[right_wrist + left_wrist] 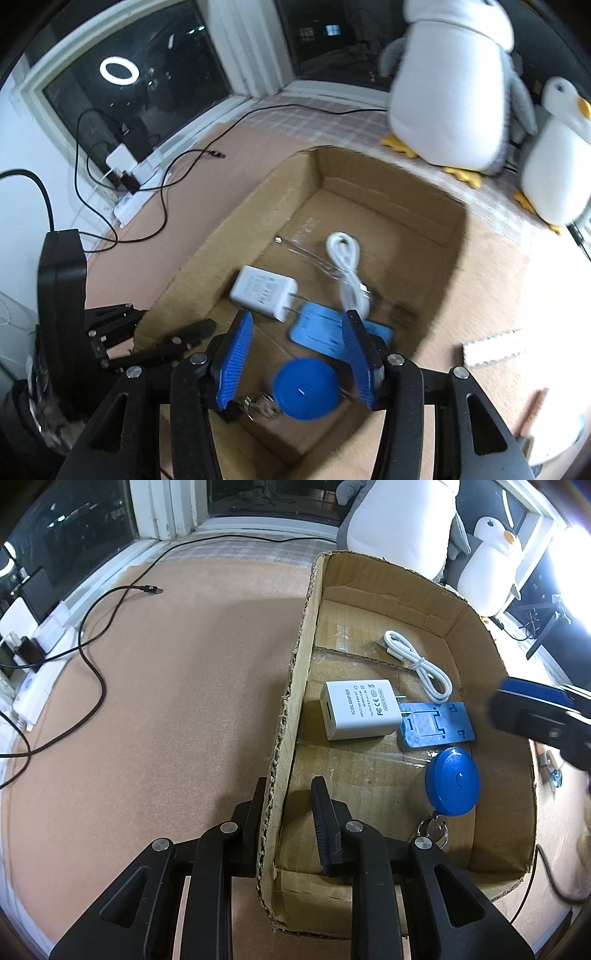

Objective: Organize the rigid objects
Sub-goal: 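Move the right gripper to the white sunscreen bottle and close on it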

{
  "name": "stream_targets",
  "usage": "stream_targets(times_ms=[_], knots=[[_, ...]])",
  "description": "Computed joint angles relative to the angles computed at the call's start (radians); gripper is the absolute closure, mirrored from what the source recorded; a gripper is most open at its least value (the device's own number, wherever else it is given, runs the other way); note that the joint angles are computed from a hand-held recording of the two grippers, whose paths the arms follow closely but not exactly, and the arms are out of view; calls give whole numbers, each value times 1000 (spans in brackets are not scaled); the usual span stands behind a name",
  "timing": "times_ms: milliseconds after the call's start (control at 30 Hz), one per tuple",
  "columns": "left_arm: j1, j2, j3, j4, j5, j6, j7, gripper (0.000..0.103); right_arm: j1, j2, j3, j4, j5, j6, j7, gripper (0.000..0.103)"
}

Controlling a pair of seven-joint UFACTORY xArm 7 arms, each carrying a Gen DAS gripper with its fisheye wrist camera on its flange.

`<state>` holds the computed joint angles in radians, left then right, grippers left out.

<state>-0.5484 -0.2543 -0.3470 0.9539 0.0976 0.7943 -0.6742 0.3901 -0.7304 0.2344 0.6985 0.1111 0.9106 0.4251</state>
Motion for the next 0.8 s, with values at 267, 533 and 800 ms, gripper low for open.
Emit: stream_targets(times_ms=[267, 533, 800], knots=[[0, 1, 0, 0, 5, 3, 2, 82, -67, -280, -62, -112, -6, 131, 47, 56], [-1, 4, -3, 7, 14, 14, -1, 82, -216, -556, -133, -166, -64, 327, 48, 49], [-2, 4, -2, 7, 14, 14, -1, 82, -415, -780, -269, -216, -129, 531, 35, 49]])
